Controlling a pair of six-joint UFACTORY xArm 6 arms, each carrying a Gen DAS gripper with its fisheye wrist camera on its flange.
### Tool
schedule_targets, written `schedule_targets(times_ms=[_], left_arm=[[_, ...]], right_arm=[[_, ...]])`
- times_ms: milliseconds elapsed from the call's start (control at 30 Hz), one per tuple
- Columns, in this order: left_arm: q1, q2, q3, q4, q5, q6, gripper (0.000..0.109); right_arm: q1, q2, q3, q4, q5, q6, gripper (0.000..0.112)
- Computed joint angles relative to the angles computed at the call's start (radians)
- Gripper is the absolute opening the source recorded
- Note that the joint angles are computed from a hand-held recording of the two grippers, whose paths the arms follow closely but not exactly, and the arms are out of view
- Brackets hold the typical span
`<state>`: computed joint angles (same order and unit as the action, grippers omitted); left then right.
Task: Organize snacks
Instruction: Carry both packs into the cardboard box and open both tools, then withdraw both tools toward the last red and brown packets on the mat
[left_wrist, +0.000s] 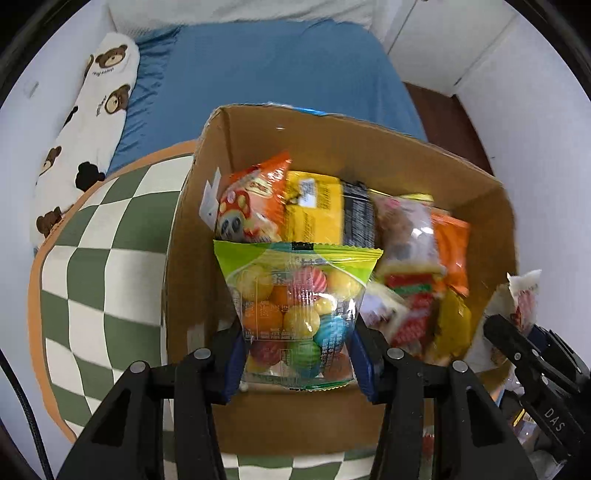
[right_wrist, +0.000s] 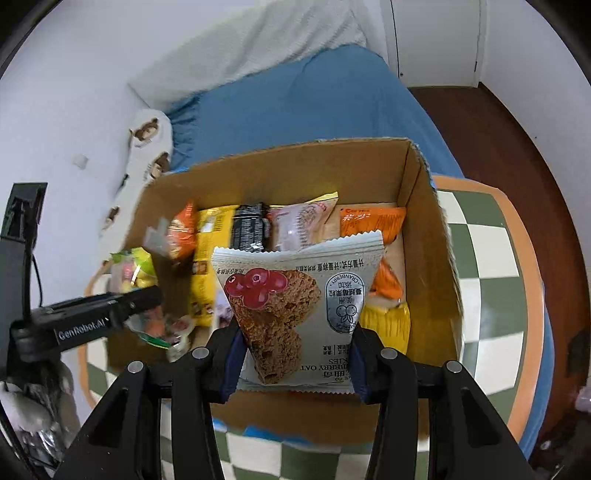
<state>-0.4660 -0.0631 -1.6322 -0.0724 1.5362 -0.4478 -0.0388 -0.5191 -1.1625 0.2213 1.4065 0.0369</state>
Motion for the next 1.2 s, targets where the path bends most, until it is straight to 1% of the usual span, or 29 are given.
schedule_targets(times_ms=[100,167,200,233,267,300,333,400,467,533,667,933,1200], left_arm=[[0.024,0.050,-0.020,-0.006,0.017,0.012,0.046],[0.035,0.083,-0.029,-0.024,0.034,0.028,0.048],[0.040,0.092,-0.027,-0.029,0.033,0.029,0.050],[0.041,0.096,-0.023,-0.029,0.029,0.031,0.062],[0.041,0.101,-0.021,-0.024,0.026,0.032,0.078],[0.038,0.101,-0.015,-0.018,0.015,0.036,0.081],[0.036,0.097,-0.009,-0.014,0.004,0.035,0.083],[0.031,0.087,0.005,-0.009,-0.019,0.035,0.084],[0.019,0.086,0.004,0.006,-0.022,0.037,0.085],[0.011,0.085,0.004,0.018,-0.023,0.037,0.085],[-0.017,0.063,0.013,0.051,-0.030,0.024,0.085],[-0.098,-0.059,0.100,0.136,-0.079,-0.051,0.085],[-0.187,-0.180,0.129,0.222,-0.078,-0.150,0.085]], right_arm=[[0.022,0.053,-0.002,-0.049,-0.024,0.002,0.050],[0.018,0.100,-0.005,-0.057,-0.013,0.007,0.053],[0.012,0.119,-0.009,-0.056,0.002,0.010,0.070],[0.008,0.135,-0.011,-0.059,0.009,0.015,0.088],[0.004,0.139,-0.006,-0.055,0.004,0.010,0.090],[0.003,0.138,0.001,-0.057,-0.001,0.007,0.090],[0.005,0.137,0.005,-0.069,-0.003,0.009,0.090],[0.006,0.133,0.011,-0.074,-0.007,0.005,0.090],[0.004,0.130,0.014,-0.077,-0.013,0.011,0.090],[0.003,0.119,0.017,-0.076,-0.021,0.009,0.094],[0.014,0.088,0.020,-0.097,-0.027,0.020,0.096],[0.057,-0.038,0.075,-0.158,-0.036,0.038,0.097],[0.068,-0.167,0.097,-0.168,-0.007,0.053,0.097]])
